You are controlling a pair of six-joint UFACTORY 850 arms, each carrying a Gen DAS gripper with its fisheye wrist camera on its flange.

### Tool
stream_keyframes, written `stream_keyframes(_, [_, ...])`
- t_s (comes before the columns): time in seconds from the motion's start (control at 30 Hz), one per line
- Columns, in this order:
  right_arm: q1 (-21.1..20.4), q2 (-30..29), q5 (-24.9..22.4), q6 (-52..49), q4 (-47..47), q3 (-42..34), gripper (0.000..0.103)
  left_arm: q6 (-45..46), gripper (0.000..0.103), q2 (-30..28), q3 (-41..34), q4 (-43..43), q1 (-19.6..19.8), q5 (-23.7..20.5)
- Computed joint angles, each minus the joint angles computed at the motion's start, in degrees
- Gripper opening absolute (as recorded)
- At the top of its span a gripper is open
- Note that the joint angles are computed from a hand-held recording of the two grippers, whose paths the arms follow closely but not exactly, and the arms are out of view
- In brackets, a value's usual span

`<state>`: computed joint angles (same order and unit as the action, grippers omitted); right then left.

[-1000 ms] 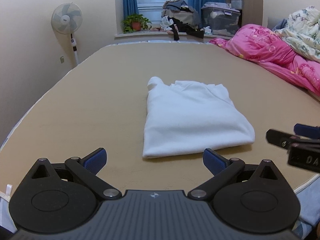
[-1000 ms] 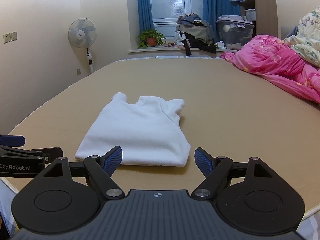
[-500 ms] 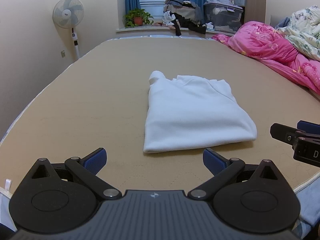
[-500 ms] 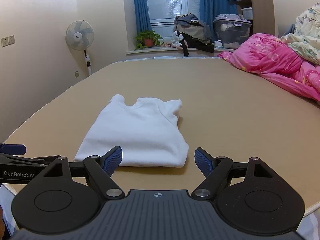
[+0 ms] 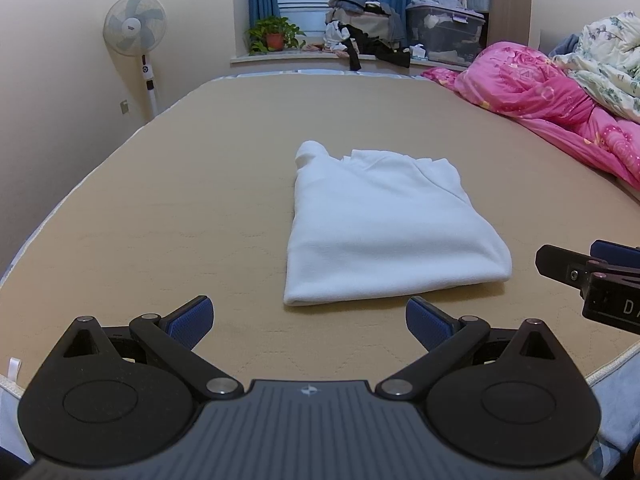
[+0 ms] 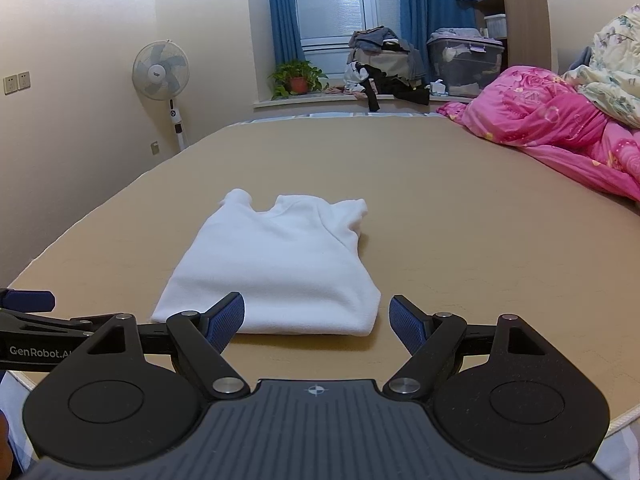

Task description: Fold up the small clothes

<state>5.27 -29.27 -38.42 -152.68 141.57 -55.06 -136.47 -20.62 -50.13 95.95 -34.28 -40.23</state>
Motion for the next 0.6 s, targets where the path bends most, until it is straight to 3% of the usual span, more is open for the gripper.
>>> stream_keyframes(0.6, [0.40, 0.15, 0.33, 0.00, 0.19, 0.07, 0.081, 0.01, 0.103, 0.08, 0.04, -0.01, -0.03, -0.13])
